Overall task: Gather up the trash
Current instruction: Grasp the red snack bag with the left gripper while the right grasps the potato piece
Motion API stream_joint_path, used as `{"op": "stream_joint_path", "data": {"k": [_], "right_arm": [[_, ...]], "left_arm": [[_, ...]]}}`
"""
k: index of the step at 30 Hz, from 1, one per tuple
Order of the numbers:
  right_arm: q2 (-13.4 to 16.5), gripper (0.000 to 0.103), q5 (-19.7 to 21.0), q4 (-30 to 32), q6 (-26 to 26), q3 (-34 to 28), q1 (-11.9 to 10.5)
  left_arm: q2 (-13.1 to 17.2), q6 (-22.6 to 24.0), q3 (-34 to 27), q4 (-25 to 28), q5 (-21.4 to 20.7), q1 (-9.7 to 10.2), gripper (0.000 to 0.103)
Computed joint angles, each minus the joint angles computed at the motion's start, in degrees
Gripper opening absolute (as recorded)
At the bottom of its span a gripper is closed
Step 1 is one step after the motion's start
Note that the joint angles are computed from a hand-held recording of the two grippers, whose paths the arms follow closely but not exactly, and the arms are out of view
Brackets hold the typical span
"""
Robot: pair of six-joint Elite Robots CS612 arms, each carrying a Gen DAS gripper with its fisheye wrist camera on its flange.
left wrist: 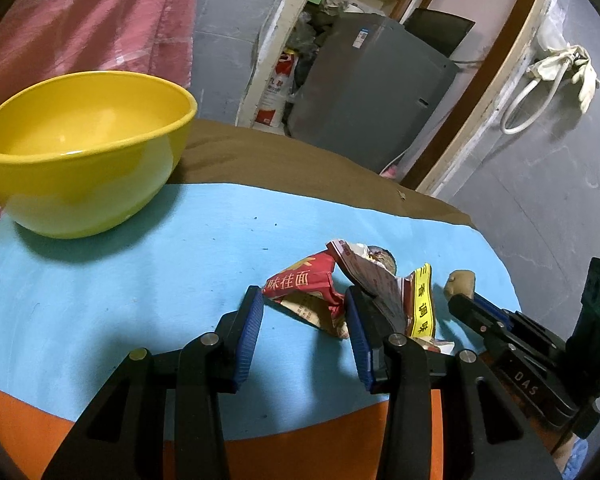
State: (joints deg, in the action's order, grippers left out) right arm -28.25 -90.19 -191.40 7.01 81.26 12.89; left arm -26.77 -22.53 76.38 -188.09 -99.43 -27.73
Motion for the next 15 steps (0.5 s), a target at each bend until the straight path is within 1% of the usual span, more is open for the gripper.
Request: {"op": "stream_joint_path", "data": {"k": [2,6,8,11,15], "right_arm": [[0.1,0.012,-0.52,-0.89,0.37,0.04,0.1],[0.15,0.01,-1.28,-3.23,0.67,0.58,0.17],[0.26,0.01,-2.55,-4.97,0.2,0.8,0.48],[0.42,0.009,-3.47,-5.75,-0.59,0.78,0.76],[0.27,0.009,-1.52,-4.31,0.0,0.72,0.28]], "left_arm": [[-0.19,0.14,0.69,-1.77,1.72,-0.34,0.036],[-0.31,1.64,2.41,-7.94,4.8,-1.15,0.036],[-0.45,1.28,3.18,-10.09,6.25,-1.42,0.036],[-0.55,-0.47,3.59,-10.67,7.64,-1.38,0.036],[-0.67,-2.18,3.72,-8.89,7.46,-1.0,0.036]]}}
